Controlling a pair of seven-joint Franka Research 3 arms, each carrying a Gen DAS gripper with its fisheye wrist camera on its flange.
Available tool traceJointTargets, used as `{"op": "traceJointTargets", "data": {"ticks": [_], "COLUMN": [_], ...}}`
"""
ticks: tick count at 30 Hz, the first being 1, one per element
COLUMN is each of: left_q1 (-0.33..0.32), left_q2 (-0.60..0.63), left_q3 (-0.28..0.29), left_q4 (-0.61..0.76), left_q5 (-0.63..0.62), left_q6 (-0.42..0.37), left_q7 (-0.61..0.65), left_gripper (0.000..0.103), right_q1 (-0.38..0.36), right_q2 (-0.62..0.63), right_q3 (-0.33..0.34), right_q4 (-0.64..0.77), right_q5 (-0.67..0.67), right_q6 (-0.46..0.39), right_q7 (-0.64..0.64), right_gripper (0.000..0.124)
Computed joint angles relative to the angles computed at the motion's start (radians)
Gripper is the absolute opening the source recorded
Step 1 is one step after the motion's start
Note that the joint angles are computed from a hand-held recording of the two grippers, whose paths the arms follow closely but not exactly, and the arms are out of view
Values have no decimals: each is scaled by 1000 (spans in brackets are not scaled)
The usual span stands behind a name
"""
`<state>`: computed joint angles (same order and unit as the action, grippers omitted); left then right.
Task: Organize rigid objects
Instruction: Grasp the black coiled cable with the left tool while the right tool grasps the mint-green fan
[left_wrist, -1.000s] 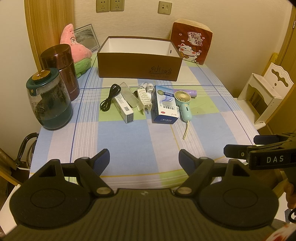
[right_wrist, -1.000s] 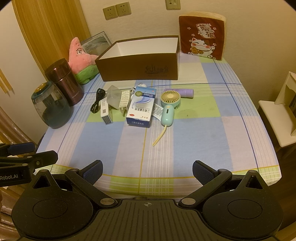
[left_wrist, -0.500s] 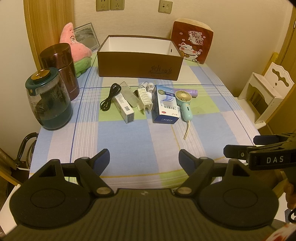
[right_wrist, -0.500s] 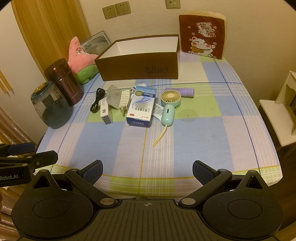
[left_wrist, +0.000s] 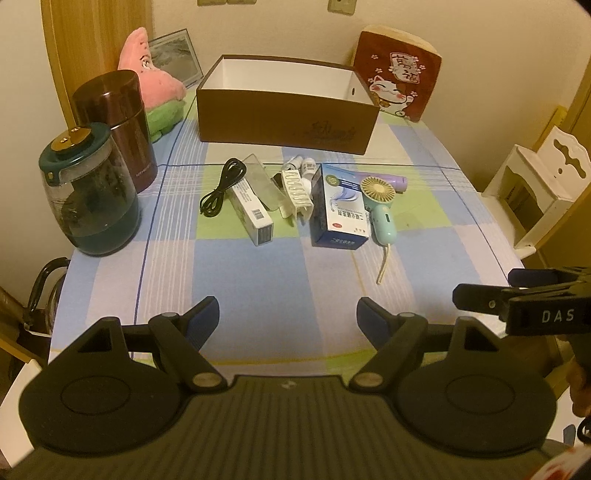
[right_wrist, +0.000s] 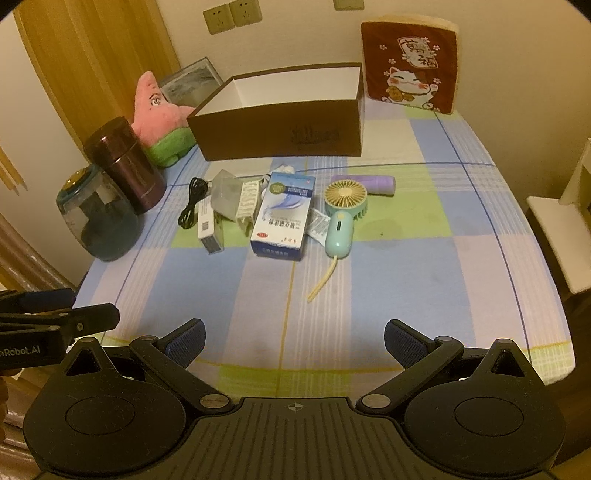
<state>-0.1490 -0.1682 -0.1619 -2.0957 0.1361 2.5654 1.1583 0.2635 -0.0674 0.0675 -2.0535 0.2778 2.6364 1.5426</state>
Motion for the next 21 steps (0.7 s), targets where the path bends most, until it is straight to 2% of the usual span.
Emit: {"op": "traceJointTargets", "data": {"ticks": [12,16,21], "left_q1": [23,27,30], "left_q2": [181,246,316], "left_q3": [-4,-3,2], "left_q4": [171,235,305], "left_q5": [52,77,102], "left_q6": [-26,-40,-61], "left_q7": [-33,-49,-61], "left_gripper": [80,79,75], "right_q1": [-36,-44,-54], "right_q2": [178,252,343], "right_q3": [-17,-20,-18], "right_q4": [168,245,340], "right_q5": [142,128,111], "right_q6": [23,14,-8], "right_q7": [-135,-139,-152], "right_gripper": [103,102,91]}}
